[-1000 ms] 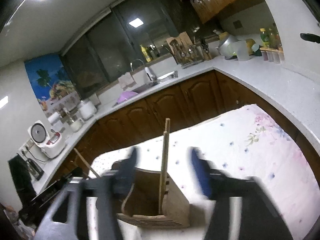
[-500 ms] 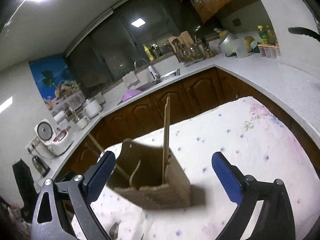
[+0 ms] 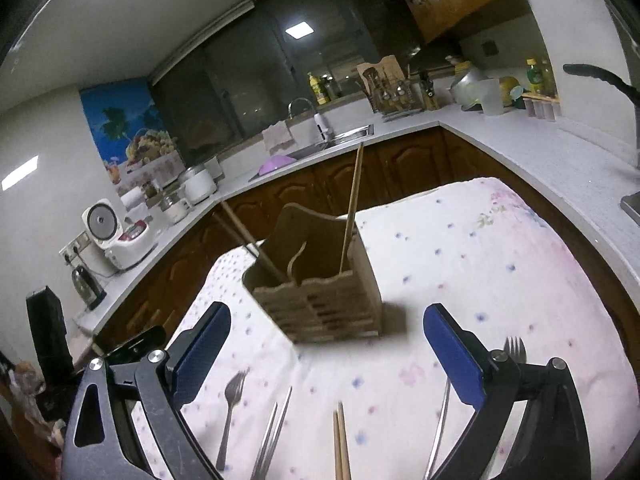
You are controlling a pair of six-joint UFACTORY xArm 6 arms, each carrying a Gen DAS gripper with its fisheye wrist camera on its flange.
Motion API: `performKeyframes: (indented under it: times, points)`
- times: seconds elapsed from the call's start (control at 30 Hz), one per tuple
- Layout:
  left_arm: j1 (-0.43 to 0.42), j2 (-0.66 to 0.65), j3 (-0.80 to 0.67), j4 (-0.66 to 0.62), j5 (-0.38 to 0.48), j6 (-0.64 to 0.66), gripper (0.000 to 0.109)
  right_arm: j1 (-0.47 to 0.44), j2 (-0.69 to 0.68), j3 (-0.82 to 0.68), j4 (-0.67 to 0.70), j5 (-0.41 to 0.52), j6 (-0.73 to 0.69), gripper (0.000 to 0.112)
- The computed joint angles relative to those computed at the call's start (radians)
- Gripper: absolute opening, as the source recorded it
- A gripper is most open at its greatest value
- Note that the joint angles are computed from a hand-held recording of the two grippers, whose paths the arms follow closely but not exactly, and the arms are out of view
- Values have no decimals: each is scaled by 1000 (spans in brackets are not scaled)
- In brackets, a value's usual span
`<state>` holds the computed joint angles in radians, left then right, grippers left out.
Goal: Organize utensils
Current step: 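Move both open tools back above the remaining utensils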
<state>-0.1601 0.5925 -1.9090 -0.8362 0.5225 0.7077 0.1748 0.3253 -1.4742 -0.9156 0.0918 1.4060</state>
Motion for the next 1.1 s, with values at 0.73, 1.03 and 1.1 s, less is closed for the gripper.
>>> performKeyframes:
  times: [0.73, 1.03, 1.1]
  points:
    - [-2, -214, 370, -87, -48, 142, 86, 69, -161, 254, -275, 77, 269, 98]
    - [-9, -213, 391, -46, -43, 129, 86, 69, -164, 290, -243, 69, 249, 98]
    - [-10, -209, 389, -36, -39, 125, 86, 68, -160, 290, -230, 73, 235, 98]
